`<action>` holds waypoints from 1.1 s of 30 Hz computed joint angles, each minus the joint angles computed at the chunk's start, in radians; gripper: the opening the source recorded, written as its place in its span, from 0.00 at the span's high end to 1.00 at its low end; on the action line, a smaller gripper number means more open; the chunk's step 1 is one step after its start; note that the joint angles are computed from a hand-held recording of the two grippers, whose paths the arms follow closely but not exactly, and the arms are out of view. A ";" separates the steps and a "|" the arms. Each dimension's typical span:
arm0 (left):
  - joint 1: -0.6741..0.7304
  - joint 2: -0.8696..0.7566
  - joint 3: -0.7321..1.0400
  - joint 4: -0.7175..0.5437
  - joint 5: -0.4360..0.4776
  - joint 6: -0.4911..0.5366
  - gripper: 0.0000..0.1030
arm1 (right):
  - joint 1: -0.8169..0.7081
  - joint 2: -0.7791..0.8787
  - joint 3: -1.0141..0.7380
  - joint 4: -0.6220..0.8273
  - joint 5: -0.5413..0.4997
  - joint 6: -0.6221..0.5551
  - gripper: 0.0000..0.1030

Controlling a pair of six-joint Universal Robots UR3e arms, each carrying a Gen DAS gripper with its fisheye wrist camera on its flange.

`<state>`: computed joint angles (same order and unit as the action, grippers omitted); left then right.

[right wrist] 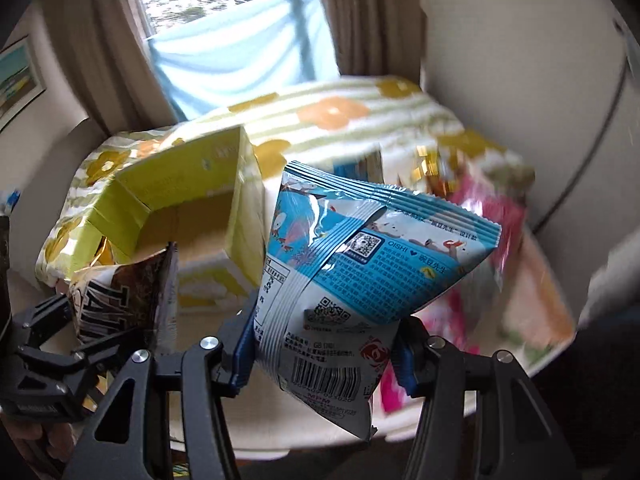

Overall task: Organize snacks
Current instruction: 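Lift the chip bag with the left gripper and drop it into the yellow box, then lower the blue-white bag into the yellow box and open the right gripper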

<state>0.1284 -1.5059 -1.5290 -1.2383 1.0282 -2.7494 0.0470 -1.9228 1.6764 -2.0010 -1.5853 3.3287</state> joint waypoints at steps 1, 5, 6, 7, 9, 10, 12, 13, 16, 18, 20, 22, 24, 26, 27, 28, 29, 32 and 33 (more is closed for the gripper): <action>0.007 -0.016 0.028 0.015 0.015 -0.020 0.20 | 0.001 0.032 -0.041 -0.006 0.011 -0.026 0.50; 0.040 -0.095 0.153 0.053 0.062 -0.102 0.20 | -0.011 0.148 -0.158 -0.053 0.093 -0.116 0.50; 0.043 -0.116 0.184 0.067 0.082 -0.125 0.20 | -0.017 0.190 -0.196 -0.065 0.125 -0.140 0.50; 0.045 -0.150 0.228 0.076 0.108 -0.153 0.20 | -0.011 0.233 -0.229 -0.080 0.143 -0.150 0.50; 0.050 -0.212 0.311 0.072 0.141 -0.193 0.20 | -0.009 0.307 -0.295 -0.090 0.189 -0.185 0.50; 0.052 -0.245 0.354 0.067 0.156 -0.213 0.20 | -0.006 0.348 -0.334 -0.089 0.211 -0.198 0.50; 0.062 -0.311 0.435 0.058 0.178 -0.249 0.20 | 0.005 0.445 -0.425 -0.084 0.251 -0.220 0.50; 0.062 -0.344 0.474 0.052 0.191 -0.262 0.20 | 0.015 0.468 -0.444 -0.084 0.261 -0.224 0.50; 0.047 -0.478 0.628 0.022 0.252 -0.299 0.20 | 0.028 0.610 -0.595 -0.043 0.304 -0.253 0.50; 0.047 -0.545 0.692 0.005 0.272 -0.313 0.20 | 0.039 0.680 -0.680 -0.009 0.320 -0.269 0.50; 0.040 -0.624 0.781 -0.029 0.293 -0.330 0.20 | 0.051 0.742 -0.758 0.026 0.328 -0.287 0.50; 0.032 -0.714 0.888 -0.067 0.318 -0.336 0.20 | 0.054 0.794 -0.814 0.055 0.337 -0.312 0.50; 0.017 -0.804 0.999 -0.107 0.355 -0.341 0.18 | 0.061 0.841 -0.871 0.088 0.342 -0.319 0.50; -0.012 -0.858 1.062 -0.114 0.429 -0.345 0.07 | 0.061 0.869 -0.904 0.114 0.348 -0.327 0.50; -0.023 -0.883 1.098 -0.125 0.463 -0.345 0.01 | 0.060 0.881 -0.915 0.124 0.353 -0.332 0.50; -0.030 -0.905 1.129 -0.133 0.486 -0.343 0.00 | 0.057 0.897 -0.939 0.144 0.358 -0.337 0.50; -0.036 -0.920 1.152 -0.142 0.498 -0.343 0.00 | 0.058 0.913 -0.960 0.160 0.360 -0.337 0.50; -0.032 -0.918 1.147 -0.152 0.491 -0.348 0.00 | 0.051 0.903 -0.927 0.168 0.373 -0.342 0.50; -0.028 -0.904 1.121 -0.144 0.485 -0.351 0.00 | 0.051 0.905 -0.925 0.173 0.373 -0.342 0.50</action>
